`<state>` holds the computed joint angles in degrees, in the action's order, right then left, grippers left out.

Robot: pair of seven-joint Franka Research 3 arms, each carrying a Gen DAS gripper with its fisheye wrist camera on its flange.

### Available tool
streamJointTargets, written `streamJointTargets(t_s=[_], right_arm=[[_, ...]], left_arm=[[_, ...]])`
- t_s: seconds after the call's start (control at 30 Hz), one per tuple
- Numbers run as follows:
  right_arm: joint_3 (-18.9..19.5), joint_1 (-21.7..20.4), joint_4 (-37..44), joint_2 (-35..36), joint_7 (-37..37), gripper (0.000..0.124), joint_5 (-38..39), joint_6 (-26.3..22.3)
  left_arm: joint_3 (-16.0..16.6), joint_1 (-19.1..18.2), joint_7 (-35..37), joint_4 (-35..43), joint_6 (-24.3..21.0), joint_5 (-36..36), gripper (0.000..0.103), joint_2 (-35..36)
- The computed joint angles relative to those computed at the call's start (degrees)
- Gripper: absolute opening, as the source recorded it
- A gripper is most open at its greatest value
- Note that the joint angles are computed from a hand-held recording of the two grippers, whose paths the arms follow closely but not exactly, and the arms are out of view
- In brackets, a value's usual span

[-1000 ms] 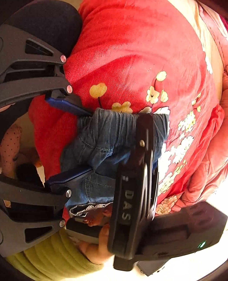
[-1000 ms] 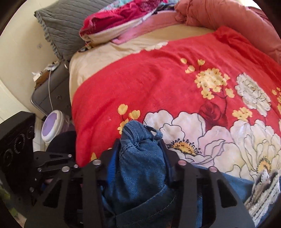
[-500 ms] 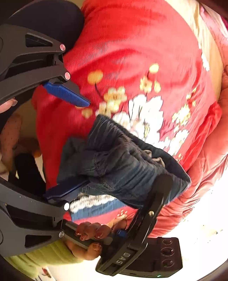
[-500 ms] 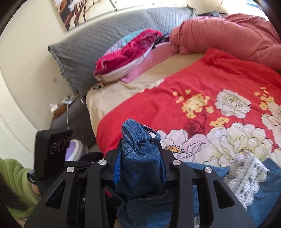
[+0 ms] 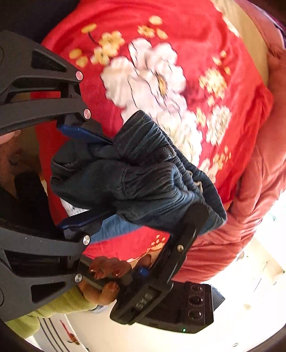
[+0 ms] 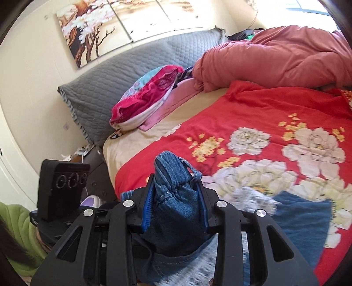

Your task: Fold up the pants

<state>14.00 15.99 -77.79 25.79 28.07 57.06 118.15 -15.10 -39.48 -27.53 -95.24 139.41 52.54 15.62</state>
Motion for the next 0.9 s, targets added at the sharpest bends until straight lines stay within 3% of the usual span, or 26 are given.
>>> streamJointTargets(t_s=[0.3, 0.57, 0.77, 0.9], right_arm=[[-0.1, -3.7, 0.9, 2.4, -1.0, 0.034, 3.4, -1.4], [-1.1, -6.8, -2.4, 1.5, -0.7, 0.071, 7.4, 1.0], [-2.6, -7.3, -2.1, 1.9, 4.6, 0.075, 4.2, 3.3], [-2.4, -7.3, -3.7, 0.5, 5.3, 0.076, 2.4, 2.8]], left_arm=[[1.5, -2.8, 10.2, 12.8, -5.9, -4.4, 0.048, 8.2], [3.8, -6.7, 16.2, 21.1, -9.9, -4.1, 0.048, 13.4], [4.3, -8.7, 24.8, 29.8, -8.1, -7.7, 0.048, 20.2], [5.3, -9.7, 27.6, 29.3, -5.2, -10.4, 0.048, 20.9]])
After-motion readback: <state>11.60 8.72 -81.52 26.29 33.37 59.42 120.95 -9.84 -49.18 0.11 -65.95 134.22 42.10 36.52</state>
